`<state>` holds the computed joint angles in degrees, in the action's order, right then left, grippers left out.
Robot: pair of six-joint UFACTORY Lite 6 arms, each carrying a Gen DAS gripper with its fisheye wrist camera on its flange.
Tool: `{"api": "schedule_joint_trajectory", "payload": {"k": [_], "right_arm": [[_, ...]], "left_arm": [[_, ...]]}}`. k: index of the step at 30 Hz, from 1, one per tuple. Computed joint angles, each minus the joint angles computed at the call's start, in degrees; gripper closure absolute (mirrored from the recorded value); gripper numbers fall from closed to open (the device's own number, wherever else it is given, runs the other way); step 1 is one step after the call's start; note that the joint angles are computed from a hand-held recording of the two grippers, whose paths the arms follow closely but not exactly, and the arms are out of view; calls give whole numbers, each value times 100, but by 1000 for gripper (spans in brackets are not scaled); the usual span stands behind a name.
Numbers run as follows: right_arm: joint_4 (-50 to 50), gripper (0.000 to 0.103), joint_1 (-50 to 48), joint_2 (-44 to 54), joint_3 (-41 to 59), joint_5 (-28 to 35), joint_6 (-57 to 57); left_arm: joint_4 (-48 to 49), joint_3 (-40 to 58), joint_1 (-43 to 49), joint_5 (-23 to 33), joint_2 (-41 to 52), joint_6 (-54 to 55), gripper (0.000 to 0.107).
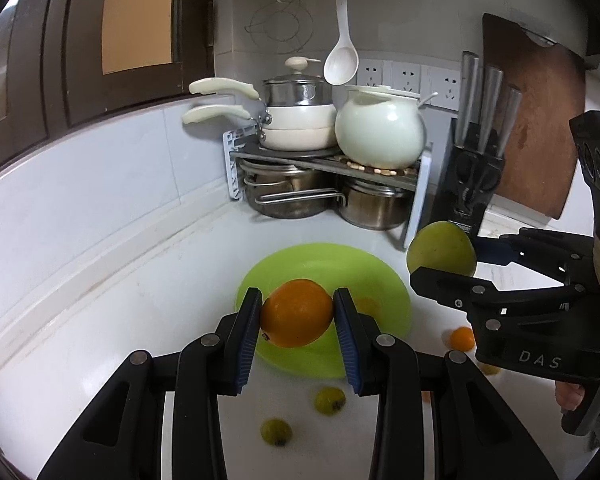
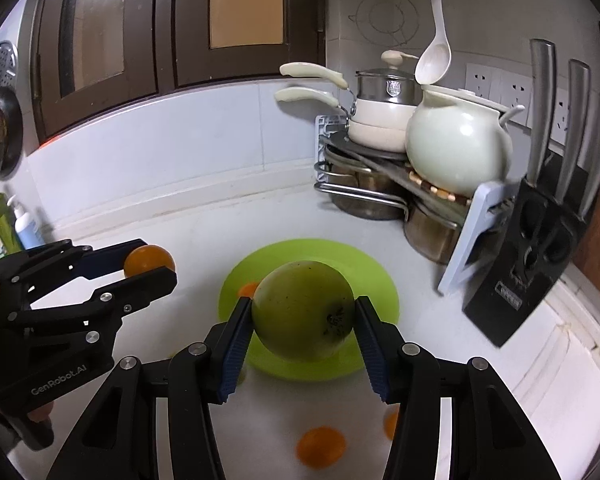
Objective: Organize fruits
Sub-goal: 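Carry both fruits over the green plate and open both tools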
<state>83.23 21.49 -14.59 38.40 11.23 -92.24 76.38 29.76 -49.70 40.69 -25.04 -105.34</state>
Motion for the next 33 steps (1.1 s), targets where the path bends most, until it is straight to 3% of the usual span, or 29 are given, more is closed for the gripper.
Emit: {"api": "schedule_joint_trajectory", "payload": {"k": [8,18,25,33], "right_arm": [[-587,51,-210,1554,1332,254,280],[-2539,51,-379,3421,3048,642,2172],[-3733,51,-380,4421,4080,871,3289],[-4171,51,-346,4964,4575,982,3801]], "left_arm": [[419,826,1322,-1175,1140,367,70],[531,2071,2626,-2610,2998,893,70],[-638,2926,3078,-3138,4205,2313,70],[-2251,3426,3204,-3143,4858,3981,70]]}}
